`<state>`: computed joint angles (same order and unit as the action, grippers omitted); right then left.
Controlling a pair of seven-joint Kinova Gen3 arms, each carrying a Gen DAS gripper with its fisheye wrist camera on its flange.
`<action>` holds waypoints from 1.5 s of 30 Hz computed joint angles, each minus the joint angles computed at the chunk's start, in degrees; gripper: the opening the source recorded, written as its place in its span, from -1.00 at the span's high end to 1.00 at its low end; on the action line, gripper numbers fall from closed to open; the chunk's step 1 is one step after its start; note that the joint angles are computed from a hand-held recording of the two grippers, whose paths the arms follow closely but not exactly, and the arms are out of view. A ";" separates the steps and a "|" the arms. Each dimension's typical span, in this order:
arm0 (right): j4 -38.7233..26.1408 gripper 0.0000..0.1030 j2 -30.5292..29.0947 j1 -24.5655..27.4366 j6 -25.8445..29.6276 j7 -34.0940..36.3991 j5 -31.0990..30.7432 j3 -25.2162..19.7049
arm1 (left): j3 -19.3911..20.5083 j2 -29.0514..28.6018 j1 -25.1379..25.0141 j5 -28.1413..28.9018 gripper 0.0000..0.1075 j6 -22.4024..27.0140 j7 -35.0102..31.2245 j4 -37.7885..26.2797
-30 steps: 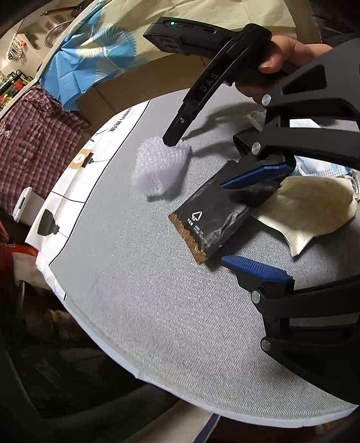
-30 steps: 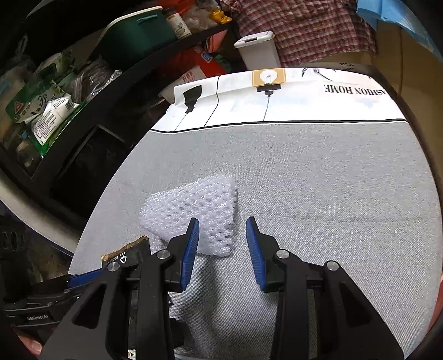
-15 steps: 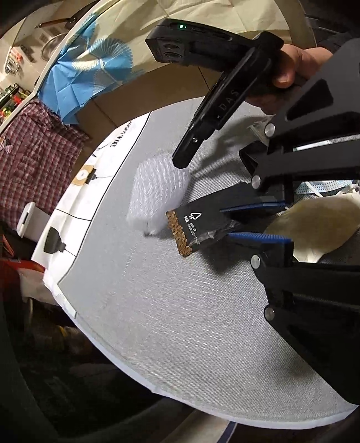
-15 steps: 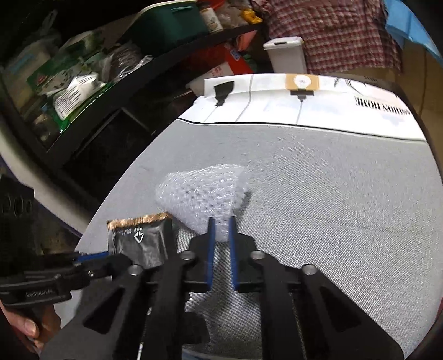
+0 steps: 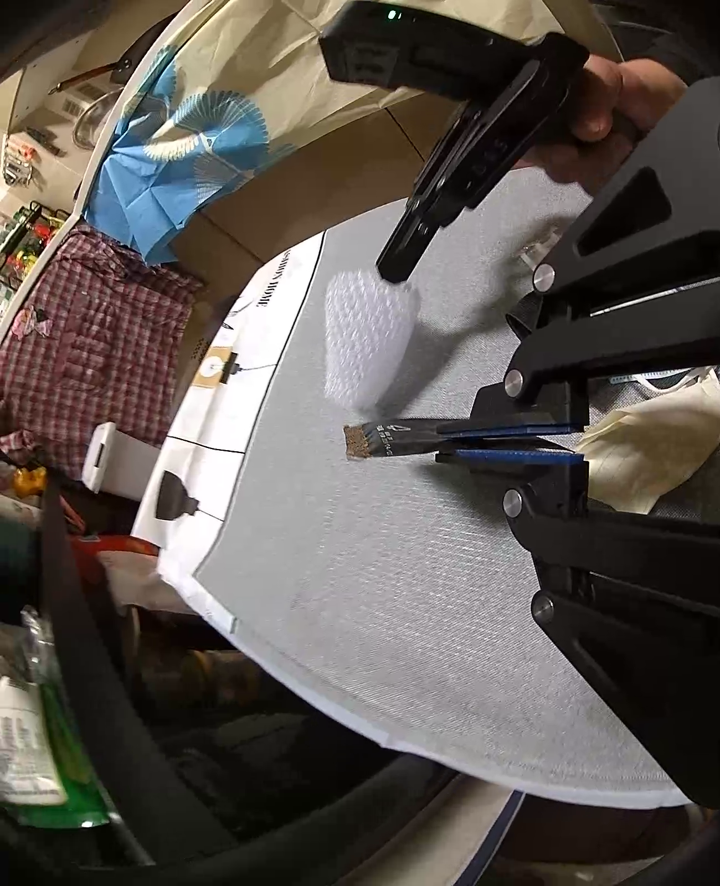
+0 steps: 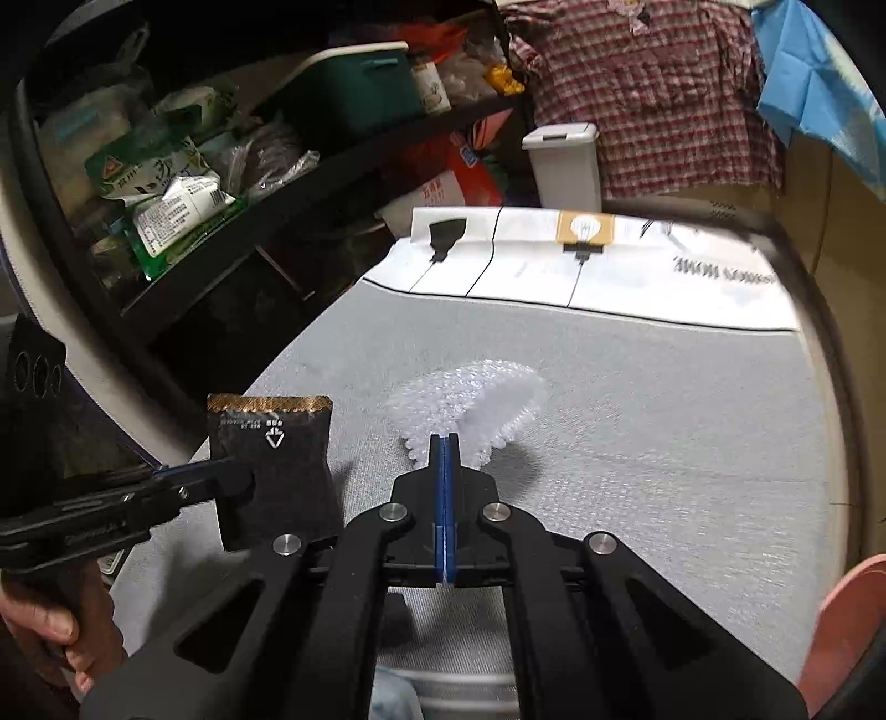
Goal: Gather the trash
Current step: 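Grasp the black sachet with the left gripper while the right gripper grasps the white foam net, then carry the black sachet and white foam net over the pink bin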
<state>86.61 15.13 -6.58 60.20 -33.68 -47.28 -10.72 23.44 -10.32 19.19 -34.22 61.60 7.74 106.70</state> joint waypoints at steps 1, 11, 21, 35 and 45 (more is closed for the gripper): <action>0.26 1.00 -0.68 0.58 0.38 0.39 -0.34 0.13 | 0.39 0.21 0.05 -0.48 0.93 0.69 0.03 -0.41; 3.31 1.00 -7.57 2.66 2.07 3.19 -2.00 3.49 | 2.65 3.29 5.03 -6.52 0.94 9.06 1.85 -4.89; 5.96 1.00 -13.55 5.57 6.99 6.47 -3.73 9.42 | 2.62 6.80 13.51 -12.11 0.94 17.42 4.18 -9.52; 5.87 1.00 -16.54 11.75 16.39 12.58 -6.37 16.76 | 1.43 9.85 22.58 -16.58 0.94 23.37 6.37 -13.41; 6.35 1.00 -15.42 17.16 17.99 15.29 -8.19 19.20 | 0.11 13.64 27.53 -18.49 0.94 23.57 7.71 -15.60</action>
